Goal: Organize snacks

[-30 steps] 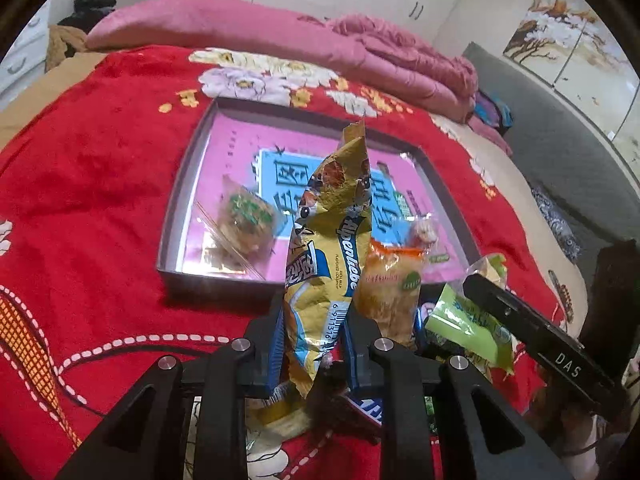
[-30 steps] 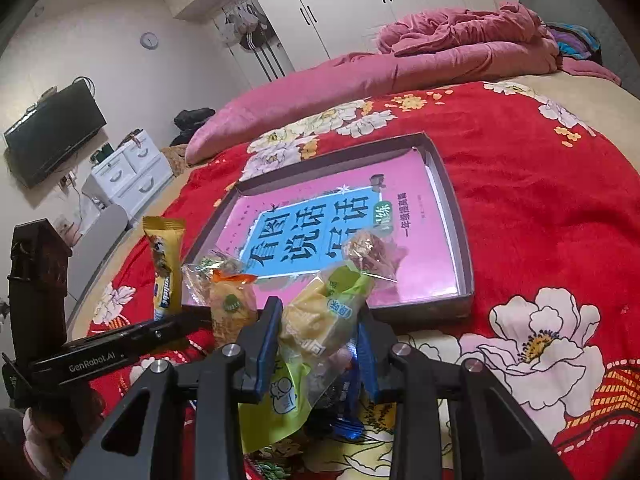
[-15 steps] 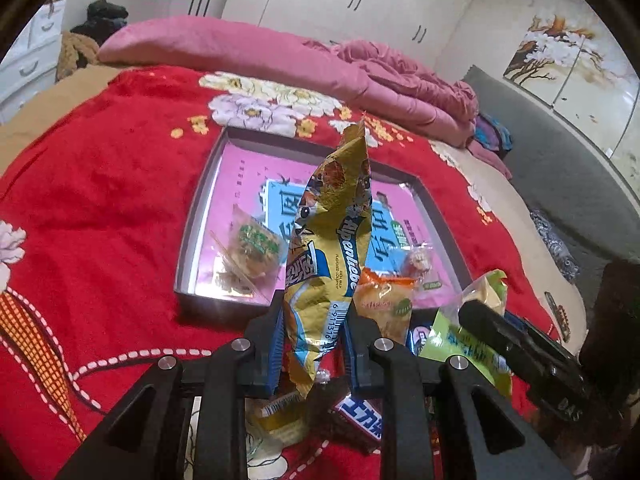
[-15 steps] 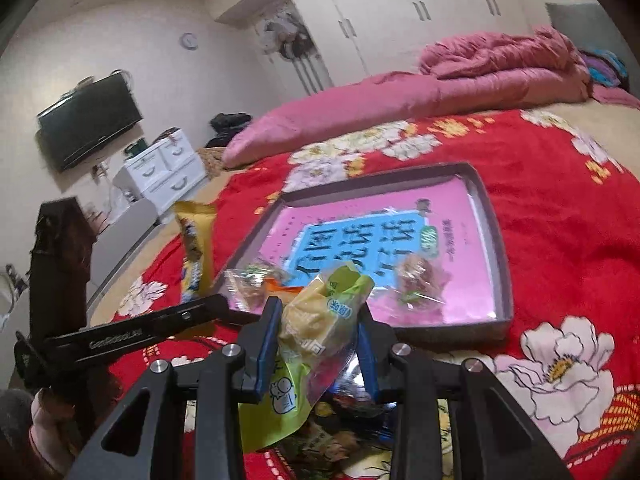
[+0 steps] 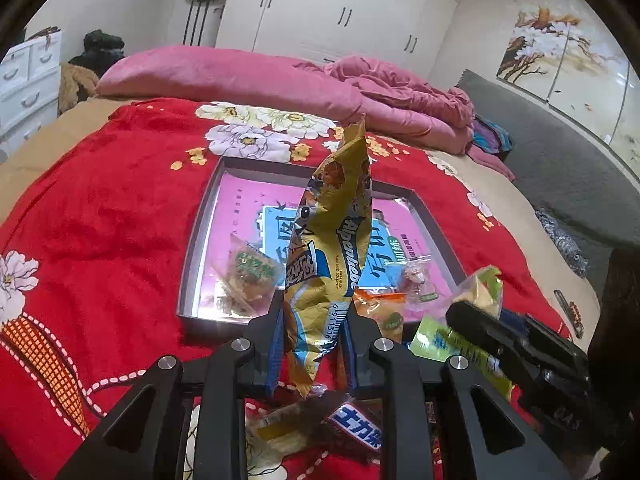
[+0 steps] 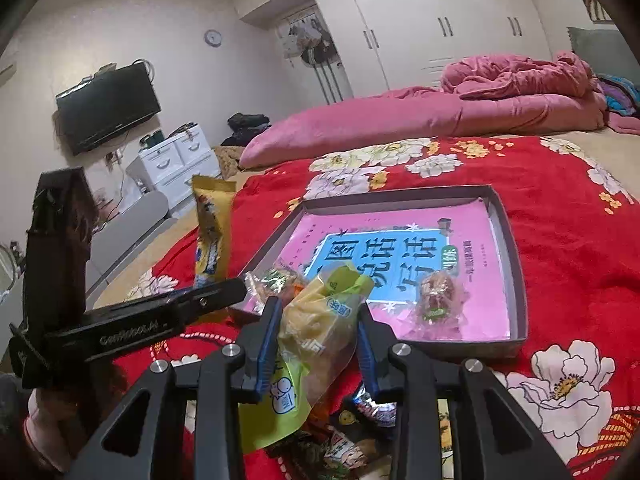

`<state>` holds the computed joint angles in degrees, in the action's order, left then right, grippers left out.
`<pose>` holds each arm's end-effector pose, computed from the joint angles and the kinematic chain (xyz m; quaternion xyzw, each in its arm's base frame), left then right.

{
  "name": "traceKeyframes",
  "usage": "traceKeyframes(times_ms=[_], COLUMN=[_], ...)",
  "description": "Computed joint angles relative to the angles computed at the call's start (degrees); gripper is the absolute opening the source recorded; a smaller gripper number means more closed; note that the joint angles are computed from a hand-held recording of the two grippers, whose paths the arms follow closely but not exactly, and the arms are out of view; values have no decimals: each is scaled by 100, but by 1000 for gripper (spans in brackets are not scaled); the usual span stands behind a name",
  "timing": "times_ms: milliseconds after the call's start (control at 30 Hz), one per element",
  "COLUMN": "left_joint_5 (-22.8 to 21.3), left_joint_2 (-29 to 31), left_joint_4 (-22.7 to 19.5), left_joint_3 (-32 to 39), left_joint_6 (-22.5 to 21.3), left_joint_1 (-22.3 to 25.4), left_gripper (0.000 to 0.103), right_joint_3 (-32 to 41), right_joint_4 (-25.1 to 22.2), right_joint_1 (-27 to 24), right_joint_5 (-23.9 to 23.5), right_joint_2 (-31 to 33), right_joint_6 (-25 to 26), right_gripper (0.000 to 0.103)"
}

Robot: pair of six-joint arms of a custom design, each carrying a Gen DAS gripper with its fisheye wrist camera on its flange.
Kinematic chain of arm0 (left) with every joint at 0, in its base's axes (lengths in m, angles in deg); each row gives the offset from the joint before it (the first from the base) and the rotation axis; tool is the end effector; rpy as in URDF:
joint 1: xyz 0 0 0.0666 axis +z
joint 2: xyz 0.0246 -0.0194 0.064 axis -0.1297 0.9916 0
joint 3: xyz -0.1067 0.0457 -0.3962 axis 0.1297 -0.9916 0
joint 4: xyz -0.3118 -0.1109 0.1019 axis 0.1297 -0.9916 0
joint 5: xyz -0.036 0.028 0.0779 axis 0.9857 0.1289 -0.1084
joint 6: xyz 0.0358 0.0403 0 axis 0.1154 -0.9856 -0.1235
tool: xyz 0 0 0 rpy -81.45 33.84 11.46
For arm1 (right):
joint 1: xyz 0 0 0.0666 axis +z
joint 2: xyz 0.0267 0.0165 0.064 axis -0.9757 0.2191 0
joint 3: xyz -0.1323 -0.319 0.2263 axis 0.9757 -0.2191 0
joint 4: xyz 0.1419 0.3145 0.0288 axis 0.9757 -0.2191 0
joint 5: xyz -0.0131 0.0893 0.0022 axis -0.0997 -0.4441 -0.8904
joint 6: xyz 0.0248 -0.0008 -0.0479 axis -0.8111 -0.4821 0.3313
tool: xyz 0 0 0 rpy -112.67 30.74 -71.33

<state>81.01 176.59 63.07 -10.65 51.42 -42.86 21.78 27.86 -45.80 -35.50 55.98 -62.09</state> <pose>0.3994 -0.2829 0.3191 0.0870 0.9035 -0.1937 0.3724 0.3487 0.2079 0.3127 -0.0240 0.8788 0.1682 0.4460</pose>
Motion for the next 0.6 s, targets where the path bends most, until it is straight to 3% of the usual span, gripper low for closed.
traceKeyframes(times_ms=[300,600], left_joint_5=[85,158], left_joint_2=[164,368], left_joint_4=[-39,-142], left_joint_3=[143,296], left_joint_6=[104,232], left_joint_1=[10,73], left_gripper=[25,25], right_joint_3=[-34,-65], right_joint_4=[76,136], right_joint_1=[-243,-432], right_joint_5=[452,456], right_joint_2=[-74,-52], right_joint_6=[-137,-284], right_gripper=[35,35])
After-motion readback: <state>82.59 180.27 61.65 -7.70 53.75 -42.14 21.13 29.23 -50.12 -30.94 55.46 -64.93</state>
